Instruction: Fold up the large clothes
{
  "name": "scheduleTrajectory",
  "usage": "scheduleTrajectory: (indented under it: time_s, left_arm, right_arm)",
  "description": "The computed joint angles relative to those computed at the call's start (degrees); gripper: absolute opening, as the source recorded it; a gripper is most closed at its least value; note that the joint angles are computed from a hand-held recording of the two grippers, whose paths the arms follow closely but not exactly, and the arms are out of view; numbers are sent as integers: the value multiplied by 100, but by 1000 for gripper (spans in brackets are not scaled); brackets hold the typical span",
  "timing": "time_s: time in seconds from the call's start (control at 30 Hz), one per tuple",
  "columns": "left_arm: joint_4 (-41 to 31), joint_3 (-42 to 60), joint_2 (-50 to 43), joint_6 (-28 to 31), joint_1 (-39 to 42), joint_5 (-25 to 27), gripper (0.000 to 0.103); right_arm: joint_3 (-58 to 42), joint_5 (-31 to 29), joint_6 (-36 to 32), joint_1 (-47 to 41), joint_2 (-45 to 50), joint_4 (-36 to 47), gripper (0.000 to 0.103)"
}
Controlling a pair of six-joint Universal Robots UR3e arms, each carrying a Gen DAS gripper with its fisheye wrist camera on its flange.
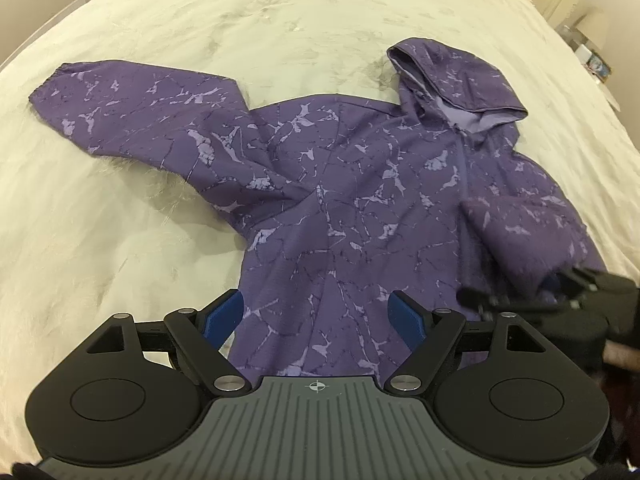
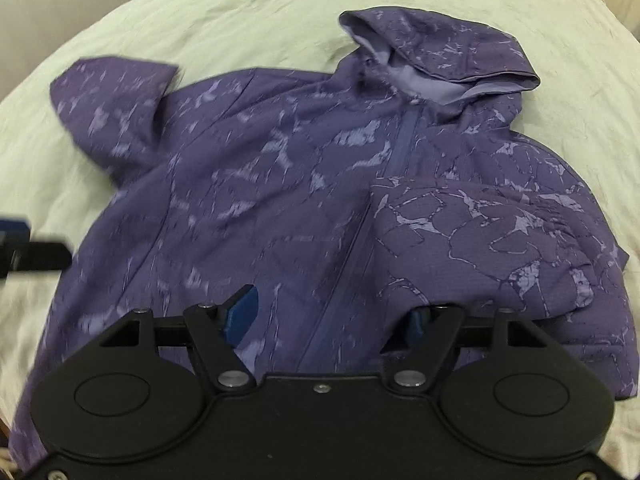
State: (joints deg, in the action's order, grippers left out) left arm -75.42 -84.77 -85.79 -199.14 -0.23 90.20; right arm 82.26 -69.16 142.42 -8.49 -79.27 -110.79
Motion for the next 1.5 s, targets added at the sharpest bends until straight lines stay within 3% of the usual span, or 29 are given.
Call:
scheduleTrajectory:
  time_s: [0.23, 0.37, 0.53, 0.8, 0.9, 1.07, 1.13, 1.2, 1.3, 1.37, 1.5]
  left_arm:
    - [285, 472, -643, 312, -67, -366, 78]
    - [399, 918, -1175, 451, -256, -609, 78]
    - [351, 1421, -1670, 650, -449, -758, 78]
    - [148, 1447, -1611, 817, -248, -797, 78]
    - [56, 1389, -1493, 801, -44, -793, 78]
    - [11, 1248, -1321, 699, 272, -823, 78]
    - [-27, 1277, -1325, 662, 334, -813, 78]
    - [-10, 1292, -1340, 647, 347, -809, 78]
    - [0, 1328, -1402, 669, 322, -862, 78]
    - [16, 1362, -1476, 695, 275, -918, 78]
    - [65, 1361, -1558, 754, 194, -1056, 78]
  right_arm:
    - [-239, 653, -426, -1020, -511, 1492, 77]
    - [-428, 848, -355, -1527, -568, 1816, 78]
    - [-506, 1195, 584, -2006, -329, 1549, 78]
    - [-990, 1274, 1786, -1731, 744, 813, 77]
    - [-1105, 1790, 1375, -1543, 766, 953, 77]
    - [-1527, 2534, -387, -1231, 585, 2196, 75]
    - [-1028, 2320, -497, -1159, 166, 1623, 74]
    - [-471, 1967, -56, -1189, -133, 769, 76]
    - [-272, 1229, 842, -1318, -71, 114, 76]
    - [-349, 821, 1202, -1439, 116, -27, 76]
    - [-854, 694, 1442, -1581, 695, 316, 76]
